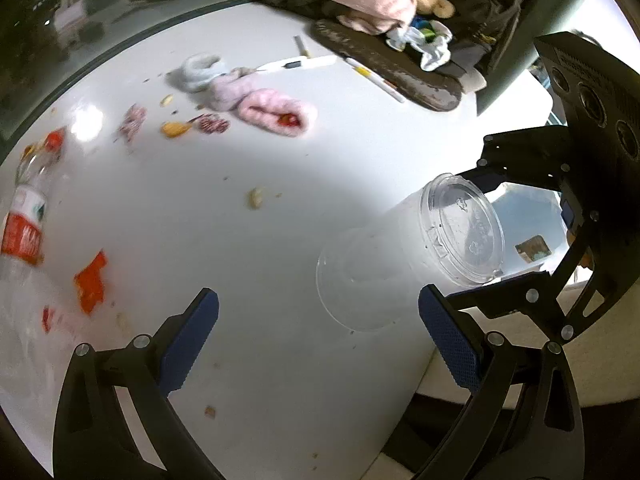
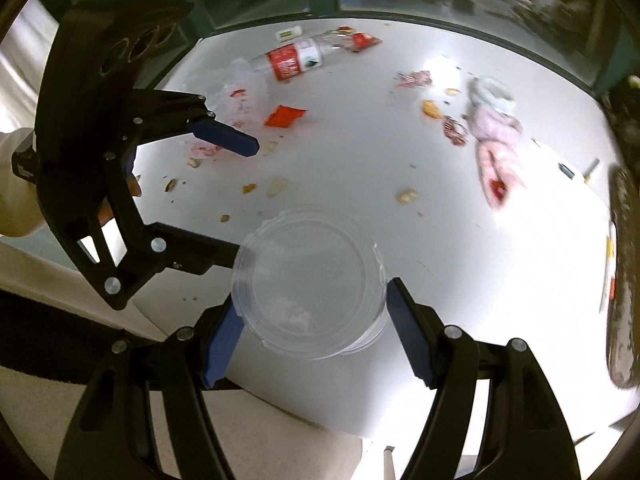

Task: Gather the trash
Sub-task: 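Carry the cup in the right gripper over to the blue-lined bin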

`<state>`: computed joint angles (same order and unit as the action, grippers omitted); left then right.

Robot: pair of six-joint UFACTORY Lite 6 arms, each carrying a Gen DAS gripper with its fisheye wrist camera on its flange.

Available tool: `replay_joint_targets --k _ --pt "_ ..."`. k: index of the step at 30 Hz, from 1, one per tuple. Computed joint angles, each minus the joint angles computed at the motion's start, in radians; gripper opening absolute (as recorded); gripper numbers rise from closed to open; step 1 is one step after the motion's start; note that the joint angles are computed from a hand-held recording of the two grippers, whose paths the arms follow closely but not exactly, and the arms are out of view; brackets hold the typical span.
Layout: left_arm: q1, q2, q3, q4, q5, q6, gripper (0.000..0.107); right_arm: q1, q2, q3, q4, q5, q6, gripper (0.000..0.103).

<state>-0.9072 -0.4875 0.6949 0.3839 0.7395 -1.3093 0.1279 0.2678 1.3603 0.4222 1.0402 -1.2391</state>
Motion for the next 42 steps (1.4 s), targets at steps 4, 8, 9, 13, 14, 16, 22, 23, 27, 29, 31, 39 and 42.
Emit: replay_joint_targets --k 4,8,9,13,14,16,22,23,27,29,31,39,42 --pt "0.068 0.111 0.085 -0.061 -0.052 0.134 0.097 -0.061 0.013 0.04 0.005 0.024 -0.009 0.067" --pt "0.117 0.215 0.179 -0.119 -0.085 0.259 0.097 -0.111 0.033 0.079 0.011 0.042 -0.02 0.067" --pt "0.127 0.241 0.204 -0.131 -0.088 0.283 0.097 -0.123 0.039 0.091 0.014 0.046 -0.022 0.067" --pt "0.157 0.331 0.288 -0.167 -0.108 0.362 0.097 -0.173 0.055 0.125 0.021 0.063 -0.036 0.067" --pt "0.165 0.357 0.313 -0.179 -0.112 0.388 0.097 -0.186 0.059 0.134 0.022 0.068 -0.039 0.067" --pt "0.175 0.401 0.356 -0.197 -0.115 0.422 0.097 -0.215 0.075 0.159 0.022 0.079 -0.045 0.067" --pt "0.204 0.552 0.508 -0.274 -0.13 0.561 0.097 -0.301 0.131 0.244 0.026 0.112 -0.054 0.067" --pt "0.208 0.572 0.529 -0.285 -0.131 0.581 0.097 -0.305 0.14 0.256 0.027 0.113 -0.051 0.067" --pt "0.223 0.662 0.628 -0.333 -0.129 0.664 0.097 -0.336 0.172 0.304 0.025 0.122 -0.041 0.067" --pt "0.232 0.711 0.684 -0.359 -0.125 0.706 0.097 -0.346 0.186 0.321 0.023 0.119 -0.03 0.067" --pt "0.238 0.763 0.748 -0.38 -0.115 0.745 0.097 -0.37 0.2 0.345 0.024 0.126 -0.027 0.067" --pt "0.246 0.951 1.001 -0.439 -0.052 0.869 0.097 -0.438 0.262 0.441 0.024 0.146 -0.011 0.067" --pt "0.248 1.02 1.101 -0.459 -0.023 0.904 0.097 -0.463 0.279 0.472 0.023 0.155 -0.006 0.067"
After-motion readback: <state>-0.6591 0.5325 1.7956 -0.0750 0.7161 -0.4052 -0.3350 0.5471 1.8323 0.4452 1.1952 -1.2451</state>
